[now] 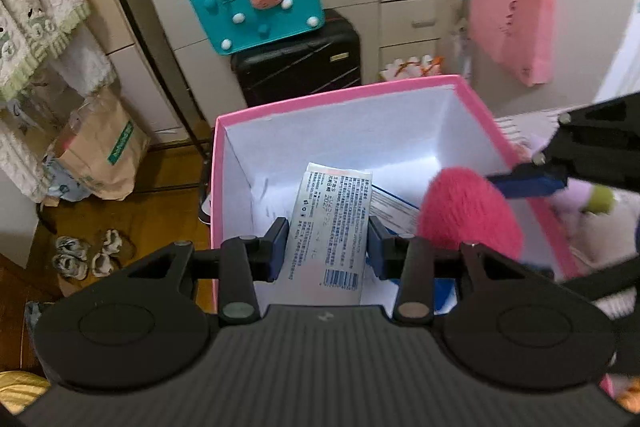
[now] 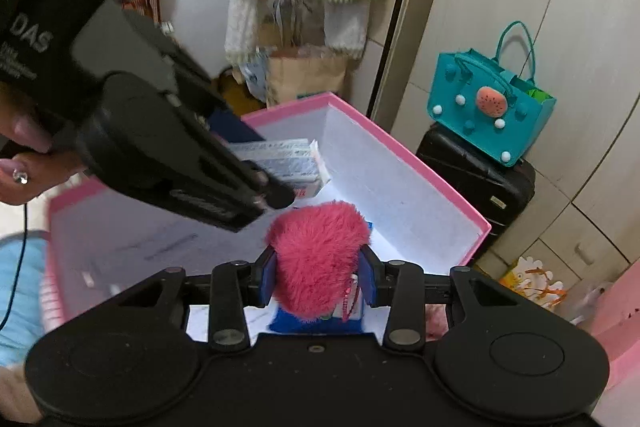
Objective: Organize soft objects
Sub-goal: 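Release the tissue pack with the left tool while the right tool drops the pink ball into the box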
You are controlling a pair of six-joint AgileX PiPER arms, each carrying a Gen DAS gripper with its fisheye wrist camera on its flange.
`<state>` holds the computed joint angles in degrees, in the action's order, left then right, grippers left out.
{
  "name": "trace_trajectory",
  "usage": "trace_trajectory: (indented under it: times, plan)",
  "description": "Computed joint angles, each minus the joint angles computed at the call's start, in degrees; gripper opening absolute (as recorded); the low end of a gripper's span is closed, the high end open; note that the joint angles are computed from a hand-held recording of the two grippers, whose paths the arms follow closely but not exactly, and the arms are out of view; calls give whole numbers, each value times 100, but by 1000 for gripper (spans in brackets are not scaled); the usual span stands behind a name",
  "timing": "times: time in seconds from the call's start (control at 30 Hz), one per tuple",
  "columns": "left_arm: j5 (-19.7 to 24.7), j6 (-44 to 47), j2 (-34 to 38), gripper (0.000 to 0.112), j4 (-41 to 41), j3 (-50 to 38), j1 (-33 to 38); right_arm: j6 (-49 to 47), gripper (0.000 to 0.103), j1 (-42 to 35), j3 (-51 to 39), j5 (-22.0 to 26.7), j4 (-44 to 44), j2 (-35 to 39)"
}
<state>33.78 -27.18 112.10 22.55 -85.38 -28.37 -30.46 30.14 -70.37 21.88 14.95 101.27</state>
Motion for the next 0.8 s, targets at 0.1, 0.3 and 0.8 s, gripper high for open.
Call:
trace_trajectory:
  times: [0.1,0.3,0.8]
  plan:
    - [434,101,554,40,-55,-721,-30,-195,45,-7,-268,124,-41,262]
    - [818,287,1156,40,-393,-1544,34,132,45,66,-571,179,-617,632]
    - [-158,-479,-146,56,326,28,-32,-1764,53,-593,-254,497,1877,380]
